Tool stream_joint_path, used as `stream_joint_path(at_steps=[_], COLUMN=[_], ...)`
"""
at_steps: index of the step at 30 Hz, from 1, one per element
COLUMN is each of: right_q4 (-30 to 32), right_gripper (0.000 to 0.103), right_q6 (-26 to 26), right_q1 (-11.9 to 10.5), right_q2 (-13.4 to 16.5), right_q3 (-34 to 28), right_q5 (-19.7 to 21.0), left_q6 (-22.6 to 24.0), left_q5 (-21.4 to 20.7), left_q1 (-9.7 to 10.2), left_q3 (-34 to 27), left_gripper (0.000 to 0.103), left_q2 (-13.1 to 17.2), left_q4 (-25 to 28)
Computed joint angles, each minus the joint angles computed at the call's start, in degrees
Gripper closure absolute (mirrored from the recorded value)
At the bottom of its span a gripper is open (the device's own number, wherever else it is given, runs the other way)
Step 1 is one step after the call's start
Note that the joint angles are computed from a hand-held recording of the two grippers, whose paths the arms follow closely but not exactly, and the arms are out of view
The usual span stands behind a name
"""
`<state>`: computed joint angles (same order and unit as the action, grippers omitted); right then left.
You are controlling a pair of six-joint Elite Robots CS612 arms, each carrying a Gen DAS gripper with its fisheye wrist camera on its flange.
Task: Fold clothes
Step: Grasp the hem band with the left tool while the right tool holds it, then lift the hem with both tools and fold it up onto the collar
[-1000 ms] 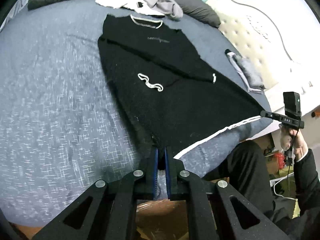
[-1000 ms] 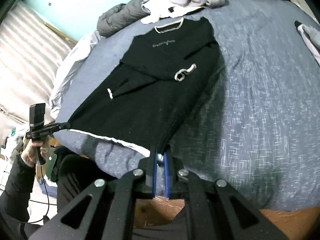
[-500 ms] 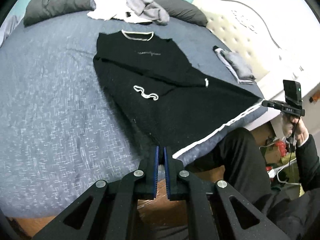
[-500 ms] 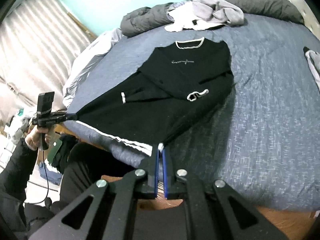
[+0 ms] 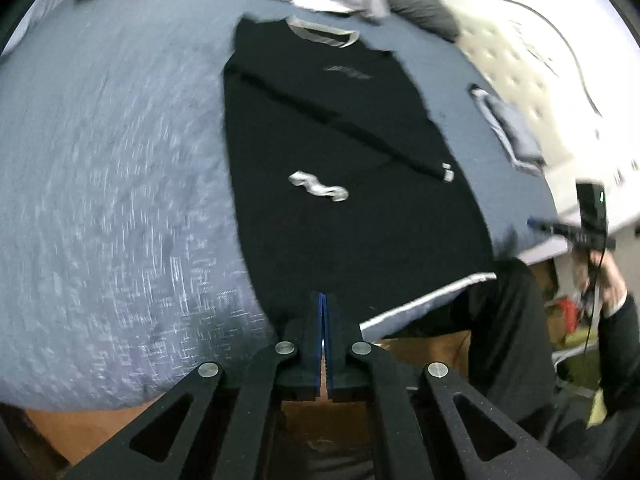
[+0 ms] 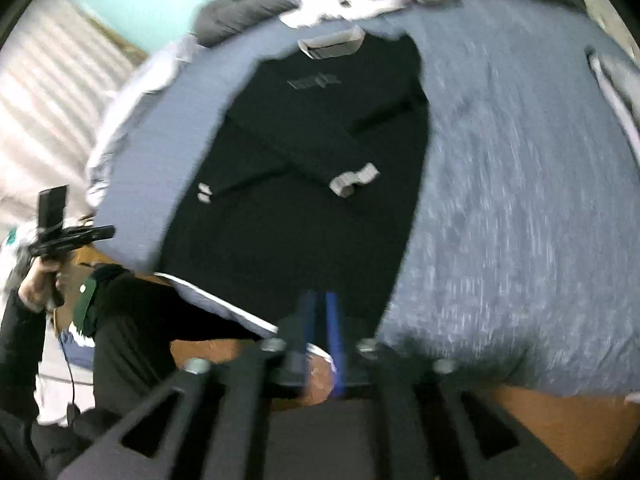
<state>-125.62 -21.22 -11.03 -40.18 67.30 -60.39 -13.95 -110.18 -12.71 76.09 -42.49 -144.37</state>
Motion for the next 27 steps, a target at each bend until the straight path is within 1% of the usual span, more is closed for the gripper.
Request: stream_joint_path(at_steps=[1, 2, 3, 4, 6, 9, 12, 14, 18, 21, 22, 23, 24, 26, 27], right_q4=[1.9, 3.8, 6.0, 7.7, 11.1, 13.4, 15.0, 16.0, 15.6, 14.8, 14.5, 14.3, 14.1, 13.7, 13.5], right_gripper=[0.06, 0.055, 0.055, 0.055, 0.055, 0.055, 0.055, 0.055, 0.055, 0.055, 0.059, 0.066, 0.068, 0.083, 0.085], right_q6=[1.1, 2.1, 3.2, 3.9, 5.4, 6.4, 6.4, 6.6, 7.4, 7.8, 7.7, 7.5, 7.2, 7.0, 6.9], right_q1=[0.1, 0.2, 0.3, 0.5, 0.9, 1.4, 1.4, 1.3, 1.2, 1.2, 1.2, 1.3, 1.3, 1.4, 1.4], right_q2=[1.0, 1.9, 3.1, 3.9, 5.6, 6.7, 7.3, 7.6, 7.9, 7.8, 7.8, 7.8, 7.8, 7.8, 7.8], right_q3=[-1.2, -2.5, -3.9, -4.9, -7.0, -7.9, -8.2, -8.4, -8.0, -7.7, -7.8, -7.7, -7.7, -7.7, -7.7], right_q5=[-0.4, -0.6, -0.9, -1.5, -2.9, -4.6, -4.4, -4.1, -3.8, -3.2, -3.1, -3.0, -3.0, -2.4, -2.1], left_q6=[-0.7, -1.4, -2.4, -3.5, -3.8, -4.1, -4.0, -3.7, -3.4, -2.9, -3.0, -2.9, -2.8, -2.5, -2.1], left_q5=[0.1, 0.4, -0.2, -0.8, -0.8, -1.3, -1.9, -1.6, -2.8, -2.8, -2.8, -2.8, -3.0, -3.5, -3.7], left_q1=[0.13, 0.24, 0.47, 0.68, 0.76, 0.9, 0.99, 0.91, 0.94, 0.73, 0.68, 0.66, 0.65, 0.64, 0.61], left_q3=[-0.7, -1.4, -2.3, -3.1, -4.1, -5.0, -5.5, -5.6, -5.9, -5.7, -5.6, -5.5, -5.3, -4.9, -4.7], left_gripper=[0.099, 0.096, 0.084, 0.075, 0.075, 0.075, 0.075, 0.075, 0.075, 0.075, 0.075, 0.075, 0.075, 0.087, 0.092], left_q2=[0.7, 1.4, 2.2, 3.0, 4.1, 5.2, 5.8, 6.1, 6.7, 6.9, 6.9, 6.9, 6.8, 6.7, 6.5], left_q4=[1.1, 2.1, 3.5, 4.9, 6.9, 8.1, 8.9, 9.5, 9.9, 9.7, 9.6, 9.3, 9.0, 8.5, 8.4])
